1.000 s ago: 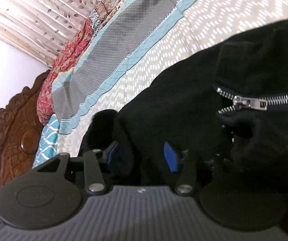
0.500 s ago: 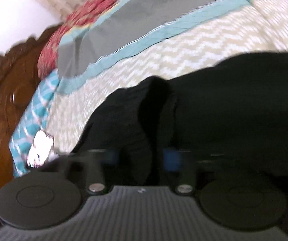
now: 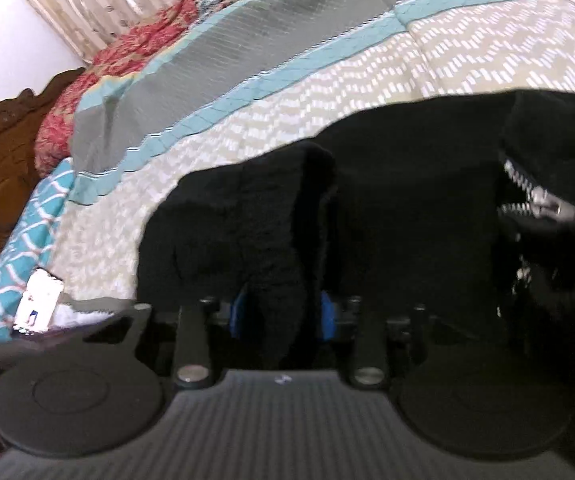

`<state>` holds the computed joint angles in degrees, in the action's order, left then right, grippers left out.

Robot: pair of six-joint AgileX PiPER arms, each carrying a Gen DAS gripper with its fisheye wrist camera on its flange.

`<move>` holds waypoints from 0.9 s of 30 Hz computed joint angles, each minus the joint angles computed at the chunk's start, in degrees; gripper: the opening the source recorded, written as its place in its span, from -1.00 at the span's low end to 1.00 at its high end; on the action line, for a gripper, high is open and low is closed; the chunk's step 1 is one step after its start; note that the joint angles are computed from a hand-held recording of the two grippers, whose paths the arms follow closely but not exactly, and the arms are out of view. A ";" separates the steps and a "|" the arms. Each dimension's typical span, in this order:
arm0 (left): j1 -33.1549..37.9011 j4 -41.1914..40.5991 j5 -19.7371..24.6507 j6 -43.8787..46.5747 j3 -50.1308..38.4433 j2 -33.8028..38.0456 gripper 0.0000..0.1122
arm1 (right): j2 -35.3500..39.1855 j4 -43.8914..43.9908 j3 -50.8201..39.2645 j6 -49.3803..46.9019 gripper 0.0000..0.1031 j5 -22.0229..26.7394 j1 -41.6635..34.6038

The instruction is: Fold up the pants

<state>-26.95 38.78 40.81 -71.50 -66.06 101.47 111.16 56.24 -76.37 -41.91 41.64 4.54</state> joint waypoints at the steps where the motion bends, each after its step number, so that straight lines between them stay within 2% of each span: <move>1: -0.27 0.71 0.62 -0.97 0.06 -0.16 0.12 | -0.68 0.17 -0.13 -0.25 -0.06 0.58 -0.61; 4: 1.71 -4.25 0.56 2.68 0.64 -3.92 0.10 | -5.17 7.75 3.78 -8.63 -0.05 0.96 -4.51; 6: 1.20 -1.99 2.44 -0.69 0.55 -6.12 0.04 | -8.96 13.44 7.82 -16.04 -0.04 1.45 -9.40; 8: -0.22 1.82 4.41 -4.35 -0.57 -7.74 0.04 | -12.85 17.51 12.19 -22.74 -0.02 -1.22 -14.58; 11: -1.48 1.53 2.67 -0.96 -5.11 -6.91 0.05 | -16.65 21.78 17.25 -28.66 0.18 -6.06 -22.40; 14: -3.81 -0.32 1.09 6.54 -12.86 -1.32 0.06 | -16.58 21.04 19.33 -27.57 0.24 -10.02 -27.43; 18: -5.33 -7.12 -0.73 17.24 -22.88 7.87 0.05 | -13.08 20.80 19.66 -24.24 0.24 -7.35 -31.93; 20: -5.20 -11.25 1.58 21.90 -28.42 12.69 0.05 | -11.86 21.33 19.96 -24.93 0.24 -6.47 -32.33; 23: -4.15 -15.50 8.80 25.70 -36.65 20.87 0.03 | -9.43 23.01 19.22 -28.05 0.24 -4.11 -31.98; 25: -4.88 -12.55 8.84 25.72 -36.01 21.83 0.07 | -8.45 23.00 18.79 -29.70 0.25 -2.76 -32.35; 27: -6.02 -11.44 12.60 27.17 -39.19 23.39 0.07 | -7.56 24.58 18.83 -31.72 0.25 -2.81 -31.85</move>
<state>-32.96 27.35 53.41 -44.33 -105.25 124.86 103.59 80.82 -57.54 -73.63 38.83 -27.30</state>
